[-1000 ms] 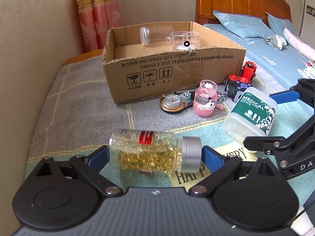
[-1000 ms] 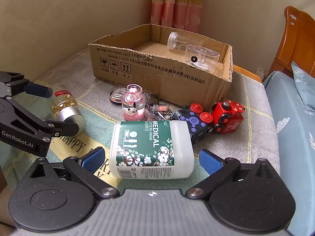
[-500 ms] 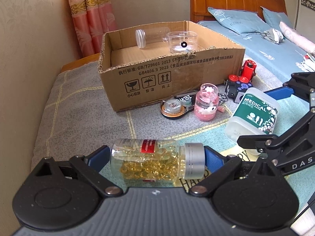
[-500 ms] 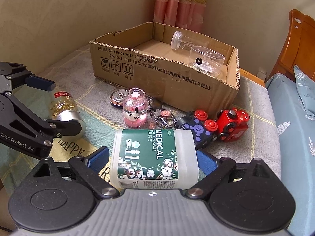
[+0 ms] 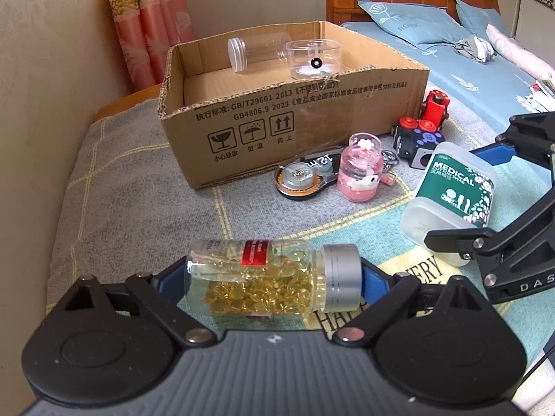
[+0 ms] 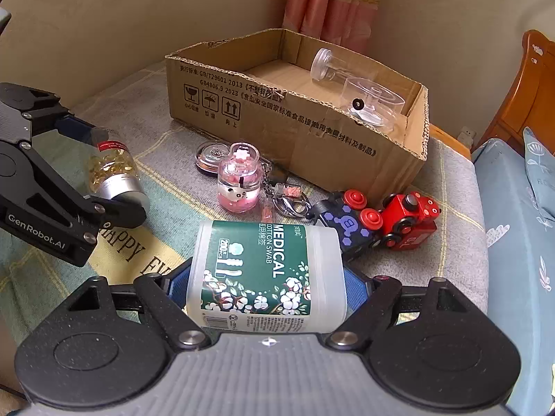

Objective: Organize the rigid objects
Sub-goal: 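Close the right gripper on the MEDICAL bottle while the left grips the capsule bottle, then carry both bottles over the cardboard box and open both grippers to drop them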

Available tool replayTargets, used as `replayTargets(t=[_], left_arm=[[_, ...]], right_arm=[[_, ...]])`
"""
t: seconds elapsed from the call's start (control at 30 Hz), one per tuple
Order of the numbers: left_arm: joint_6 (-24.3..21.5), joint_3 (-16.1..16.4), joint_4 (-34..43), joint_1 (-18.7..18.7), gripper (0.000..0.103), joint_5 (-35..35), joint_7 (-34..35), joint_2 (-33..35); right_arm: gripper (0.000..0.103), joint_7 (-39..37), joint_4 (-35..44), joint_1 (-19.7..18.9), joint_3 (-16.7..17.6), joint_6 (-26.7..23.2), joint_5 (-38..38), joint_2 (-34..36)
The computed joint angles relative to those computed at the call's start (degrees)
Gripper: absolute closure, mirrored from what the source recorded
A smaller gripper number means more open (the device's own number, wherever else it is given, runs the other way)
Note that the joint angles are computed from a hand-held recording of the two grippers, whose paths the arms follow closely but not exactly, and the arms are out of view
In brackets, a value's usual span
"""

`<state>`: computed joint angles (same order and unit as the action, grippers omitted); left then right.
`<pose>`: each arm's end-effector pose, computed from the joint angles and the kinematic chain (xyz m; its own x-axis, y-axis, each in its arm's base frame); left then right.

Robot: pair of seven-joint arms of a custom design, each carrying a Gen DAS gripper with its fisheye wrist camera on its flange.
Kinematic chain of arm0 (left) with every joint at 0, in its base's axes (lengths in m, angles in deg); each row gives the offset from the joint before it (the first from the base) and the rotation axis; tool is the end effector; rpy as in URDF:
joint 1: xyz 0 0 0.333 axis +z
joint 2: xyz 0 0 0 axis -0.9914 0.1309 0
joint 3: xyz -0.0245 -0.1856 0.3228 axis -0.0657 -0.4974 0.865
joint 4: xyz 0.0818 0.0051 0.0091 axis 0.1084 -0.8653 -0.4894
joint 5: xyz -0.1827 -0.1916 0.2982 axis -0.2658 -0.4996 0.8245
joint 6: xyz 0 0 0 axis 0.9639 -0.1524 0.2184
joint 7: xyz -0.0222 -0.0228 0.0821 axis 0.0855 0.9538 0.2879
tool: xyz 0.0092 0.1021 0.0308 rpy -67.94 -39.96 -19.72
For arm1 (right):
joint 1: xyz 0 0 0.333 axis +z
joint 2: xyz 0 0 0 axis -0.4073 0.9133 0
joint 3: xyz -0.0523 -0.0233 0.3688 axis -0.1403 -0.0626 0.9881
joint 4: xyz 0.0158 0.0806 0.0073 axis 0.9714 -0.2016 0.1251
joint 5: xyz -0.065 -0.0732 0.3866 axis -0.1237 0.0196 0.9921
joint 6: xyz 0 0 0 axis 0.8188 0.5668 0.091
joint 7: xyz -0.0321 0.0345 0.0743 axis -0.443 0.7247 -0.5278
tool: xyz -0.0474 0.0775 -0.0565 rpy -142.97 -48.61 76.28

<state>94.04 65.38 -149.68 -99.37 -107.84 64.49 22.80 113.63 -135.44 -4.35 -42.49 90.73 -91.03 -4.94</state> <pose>0.4640 -0.2263 0.4869 -0.6401 -0.7641 -0.0798 -0.5641 0.5379 -0.6264 0.3912 0.2739 0.4835 0.1347 -0.9808 0.1408 -0.7603 -0.1935 -0.6201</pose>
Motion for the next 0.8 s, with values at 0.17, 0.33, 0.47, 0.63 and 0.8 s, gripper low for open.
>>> replayTargets(t=[0.17,0.33,0.47,0.63,0.8], left_arm=[[-2.38,0.43,0.45,-0.22,0.009,-0.74,0.98,-0.70],[-3.20,0.21,0.51,-0.12,0.009,-0.01,0.90,-2.24],[-4.23,0.54,1.49,-0.57,0.009,-0.27,1.92,-3.60],[-5.43,0.69,4.96,-0.76,0.009,-0.51,2.32,-3.66],[-5.85,0.41,11.34,-0.69,0.008,-0.75,3.08,-0.54]], right_arm=[[0.017,-1.88,-0.72,0.15,-0.56,0.90,1.28,-0.94],[0.017,-5.55,-1.69,0.29,-0.99,1.13,3.42,-2.97],[0.017,-9.71,-2.33,0.54,-1.35,1.07,6.13,-5.04],[0.017,-15.50,-2.51,0.83,-2.25,2.32,9.90,-7.29],[0.017,-18.47,-1.69,-0.83,-2.09,3.21,11.82,-8.77]])
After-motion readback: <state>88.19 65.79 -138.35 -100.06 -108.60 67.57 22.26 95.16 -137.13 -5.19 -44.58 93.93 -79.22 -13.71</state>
